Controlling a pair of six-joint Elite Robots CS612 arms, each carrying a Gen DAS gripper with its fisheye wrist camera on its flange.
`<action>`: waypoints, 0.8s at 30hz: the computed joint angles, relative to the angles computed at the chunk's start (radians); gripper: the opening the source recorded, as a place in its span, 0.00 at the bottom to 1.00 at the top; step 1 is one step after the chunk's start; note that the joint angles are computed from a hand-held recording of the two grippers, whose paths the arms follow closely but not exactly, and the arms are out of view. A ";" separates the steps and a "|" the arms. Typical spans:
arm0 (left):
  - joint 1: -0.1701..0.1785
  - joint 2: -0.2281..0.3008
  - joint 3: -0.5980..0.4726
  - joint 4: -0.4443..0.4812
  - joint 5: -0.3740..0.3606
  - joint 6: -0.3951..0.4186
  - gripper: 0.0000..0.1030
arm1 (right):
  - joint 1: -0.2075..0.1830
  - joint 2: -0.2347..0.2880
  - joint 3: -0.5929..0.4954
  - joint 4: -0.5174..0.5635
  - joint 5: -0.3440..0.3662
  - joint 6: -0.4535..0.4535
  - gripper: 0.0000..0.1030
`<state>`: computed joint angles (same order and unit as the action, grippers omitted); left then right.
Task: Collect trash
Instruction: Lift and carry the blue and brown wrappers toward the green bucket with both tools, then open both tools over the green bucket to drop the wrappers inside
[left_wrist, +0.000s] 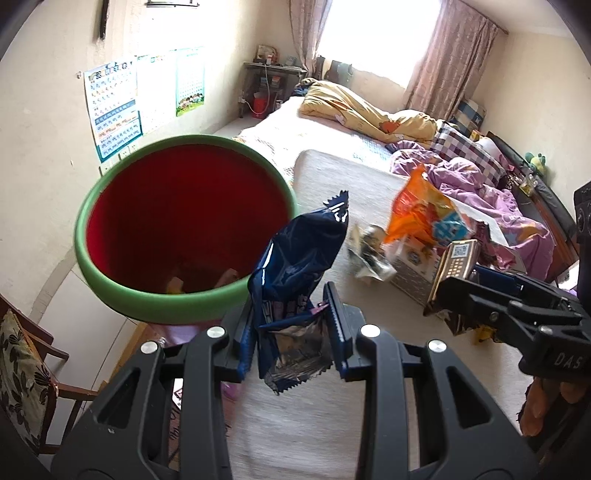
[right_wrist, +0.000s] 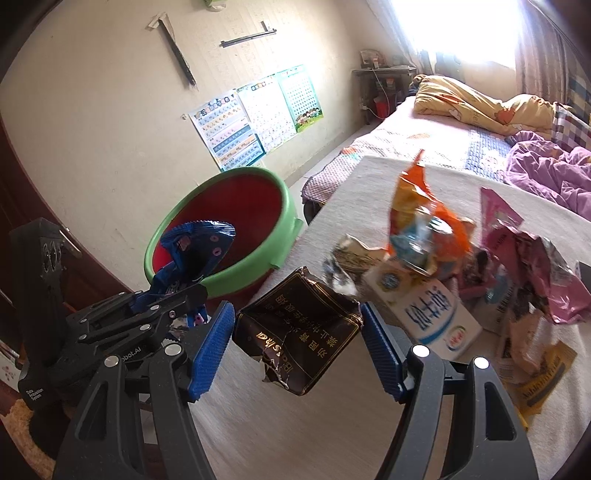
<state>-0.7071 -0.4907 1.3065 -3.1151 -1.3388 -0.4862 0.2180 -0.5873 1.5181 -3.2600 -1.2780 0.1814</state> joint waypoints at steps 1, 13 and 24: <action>0.002 0.000 -0.001 0.001 0.001 -0.001 0.31 | 0.003 0.003 -0.008 0.003 -0.001 0.001 0.66; 0.041 -0.002 0.003 -0.030 -0.014 0.023 0.31 | 0.029 0.035 -0.085 0.040 -0.021 0.020 0.66; 0.068 0.016 -0.030 -0.025 -0.059 0.060 0.31 | 0.046 0.058 -0.140 0.064 -0.051 0.052 0.66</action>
<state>-0.6389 -0.4750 1.2767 -3.1399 -1.3977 -0.4265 0.2639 -0.5291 1.3782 -3.1962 -1.3289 0.2335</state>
